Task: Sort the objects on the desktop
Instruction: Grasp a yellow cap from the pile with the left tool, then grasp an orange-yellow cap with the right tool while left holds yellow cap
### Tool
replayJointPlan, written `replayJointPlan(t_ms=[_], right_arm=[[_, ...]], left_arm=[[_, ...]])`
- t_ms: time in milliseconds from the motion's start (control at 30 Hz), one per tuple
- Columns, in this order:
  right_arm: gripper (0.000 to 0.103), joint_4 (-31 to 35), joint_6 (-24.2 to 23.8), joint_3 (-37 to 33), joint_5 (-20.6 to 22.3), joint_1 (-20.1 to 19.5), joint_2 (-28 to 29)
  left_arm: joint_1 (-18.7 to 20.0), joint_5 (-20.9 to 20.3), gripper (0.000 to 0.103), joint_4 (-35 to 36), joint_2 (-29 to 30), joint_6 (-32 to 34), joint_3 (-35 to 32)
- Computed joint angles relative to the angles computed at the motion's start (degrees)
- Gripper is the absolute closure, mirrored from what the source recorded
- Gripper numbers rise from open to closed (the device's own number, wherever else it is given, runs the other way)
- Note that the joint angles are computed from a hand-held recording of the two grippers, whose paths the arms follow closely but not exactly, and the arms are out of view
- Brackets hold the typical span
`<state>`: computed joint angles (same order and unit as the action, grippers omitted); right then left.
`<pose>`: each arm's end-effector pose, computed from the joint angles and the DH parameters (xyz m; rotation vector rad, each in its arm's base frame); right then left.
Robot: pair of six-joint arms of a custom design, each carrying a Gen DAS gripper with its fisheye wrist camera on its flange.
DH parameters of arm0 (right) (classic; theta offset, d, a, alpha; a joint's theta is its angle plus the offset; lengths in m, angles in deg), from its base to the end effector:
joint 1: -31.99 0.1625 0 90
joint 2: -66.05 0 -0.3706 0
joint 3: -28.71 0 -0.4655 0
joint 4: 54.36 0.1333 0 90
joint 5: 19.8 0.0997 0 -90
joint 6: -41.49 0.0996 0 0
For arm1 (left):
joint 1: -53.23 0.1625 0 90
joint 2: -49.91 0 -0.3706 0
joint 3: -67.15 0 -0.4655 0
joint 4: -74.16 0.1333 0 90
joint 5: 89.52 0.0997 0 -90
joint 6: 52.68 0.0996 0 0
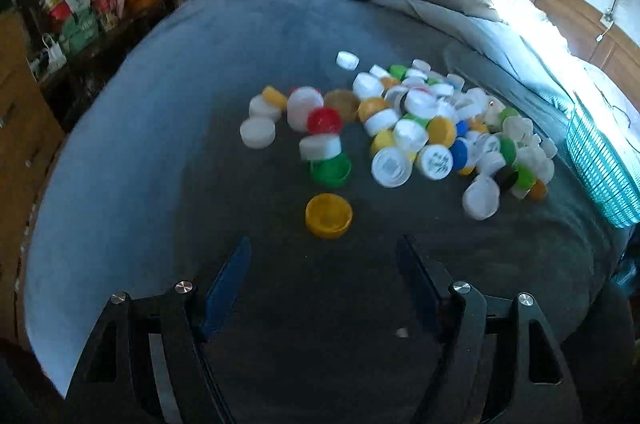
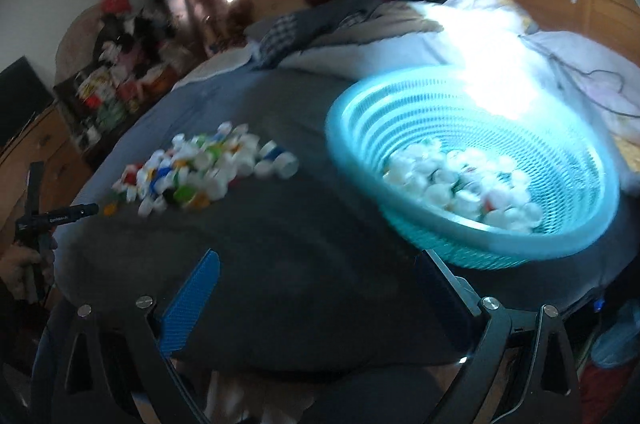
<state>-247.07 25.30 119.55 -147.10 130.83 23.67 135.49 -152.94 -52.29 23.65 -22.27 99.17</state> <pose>0.1804 -0.6854 0.0985 0.1066 -2.2560 1.0896 0.0514 -0.9422 0.2540 0.6723 2.4464 -0.5637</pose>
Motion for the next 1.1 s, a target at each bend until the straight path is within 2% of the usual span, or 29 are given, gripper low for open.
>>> replayJointPlan(t_ms=[200,267,300,367,400,567,667,767,867,967,1000,1067,1100], right_arm=[[0.003,3.11,-0.40,-2.77,-0.69,0.85,2.21],[0.004,4.70,-0.30,-3.57,-0.48,1.08,2.56],[0.007,5.53,-0.39,-3.92,-0.18,1.13,2.70],[0.035,8.40,-0.54,-5.41,0.72,1.05,3.42],[0.039,9.98,-0.40,-6.48,1.45,0.93,3.98],[0.041,14.68,-2.27,-16.15,6.07,-0.04,10.13],[0.041,21.27,-2.42,-26.18,9.64,-1.12,16.06],[0.041,27.43,-1.64,-36.60,11.49,-2.11,22.37],[0.041,33.84,0.08,-45.62,12.42,-2.96,27.68],[0.041,36.73,0.06,-51.20,11.26,-3.34,31.31],[0.043,36.98,0.13,-51.86,11.02,-3.47,31.79],[0.062,37.51,0.58,-52.32,11.91,-3.88,32.03],[0.067,37.67,0.50,-52.39,12.39,-3.97,32.05]], left_arm=[[0.46,-0.07,0.037,3.74,6.39,1.04,-8.65],[0.30,1.20,0.059,3.05,7.82,1.98,-10.09],[0.24,1.47,0.078,2.95,7.70,1.78,-10.08],[0.41,0.08,0.079,3.52,7.47,0.40,-10.44],[0.33,-0.40,0.079,3.03,6.79,0.18,-9.47],[-0.02,-3.09,0.079,-1.10,0.10,-0.19,0.79],[-0.03,-3.45,0.078,-0.19,0.20,-1.05,0.50],[-0.03,-3.66,0.078,0.97,0.84,-1.72,-0.46],[-0.14,-3.56,0.078,1.20,0.55,-1.77,0.24],[-0.22,-3.37,0.078,1.72,0.82,-1.90,-0.06],[-0.25,-3.47,0.078,1.88,0.78,-1.90,-0.02],[-0.37,-3.41,0.078,1.78,0.47,-1.73,0.54],[-0.44,-3.45,0.078,2.11,0.71,-1.80,0.17]])
